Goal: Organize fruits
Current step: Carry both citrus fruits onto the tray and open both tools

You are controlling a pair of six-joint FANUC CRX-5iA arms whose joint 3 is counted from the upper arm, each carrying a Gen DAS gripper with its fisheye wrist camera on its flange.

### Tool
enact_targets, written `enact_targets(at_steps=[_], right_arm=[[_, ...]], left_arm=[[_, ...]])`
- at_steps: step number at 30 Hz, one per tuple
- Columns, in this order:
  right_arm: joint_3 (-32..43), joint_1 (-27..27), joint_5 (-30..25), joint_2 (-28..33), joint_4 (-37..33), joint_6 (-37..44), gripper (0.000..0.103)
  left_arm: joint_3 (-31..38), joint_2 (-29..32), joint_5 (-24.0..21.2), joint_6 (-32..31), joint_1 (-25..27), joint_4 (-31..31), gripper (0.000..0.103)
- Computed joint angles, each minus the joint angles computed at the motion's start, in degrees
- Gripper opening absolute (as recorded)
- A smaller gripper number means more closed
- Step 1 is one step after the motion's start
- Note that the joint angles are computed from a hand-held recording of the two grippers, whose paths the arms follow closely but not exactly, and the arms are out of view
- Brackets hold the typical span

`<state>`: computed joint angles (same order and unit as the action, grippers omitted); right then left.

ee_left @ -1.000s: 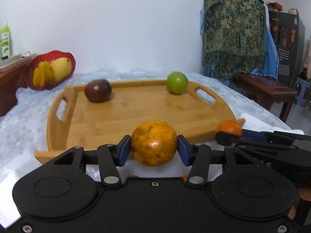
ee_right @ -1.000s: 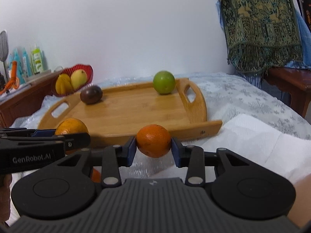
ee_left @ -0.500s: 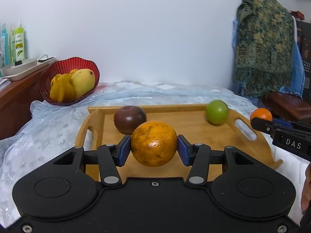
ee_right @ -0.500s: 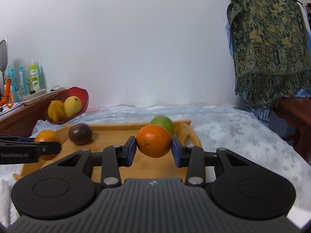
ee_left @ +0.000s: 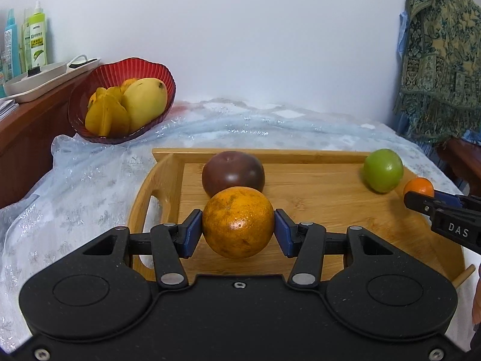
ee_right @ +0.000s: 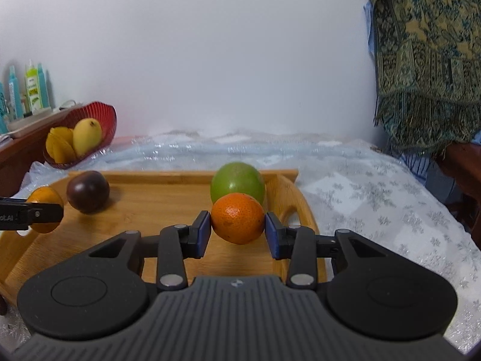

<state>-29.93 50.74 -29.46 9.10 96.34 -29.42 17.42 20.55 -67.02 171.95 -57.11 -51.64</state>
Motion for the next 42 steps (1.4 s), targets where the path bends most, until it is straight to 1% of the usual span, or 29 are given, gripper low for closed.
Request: enact_targets(at_steps=[10, 20, 36, 40, 42], right_arm=[[1.9, 0.4, 0.6, 1.7, -5.6, 4.2, 0.043], [3.0, 0.9, 0.7, 2.4, -9.6, 6.6, 0.044], [2.9, 0.9, -0.1, 2.7, -8.7, 4.8, 0.044], [2.6, 0.4, -0.7, 2.6, -6.0, 2.7, 0.044], [2.7, 0.3, -0.6, 2.6, -6.5, 2.9, 0.044]], left_arm=[[0.7, 1.1, -0.7, 0.0, 0.2, 0.4, 0.049], [1.2, 1.9, -1.3, 0.1, 0.6, 0.6, 0.049], [0.7, 1.9, -0.6, 1.1, 0.8, 0.5, 0.049], [0.5, 1.7, -0.4, 1.5, 0.8, 0.6, 0.049], [0.4, 1.6, -0.3, 1.7, 0.9, 0.6, 0.049]])
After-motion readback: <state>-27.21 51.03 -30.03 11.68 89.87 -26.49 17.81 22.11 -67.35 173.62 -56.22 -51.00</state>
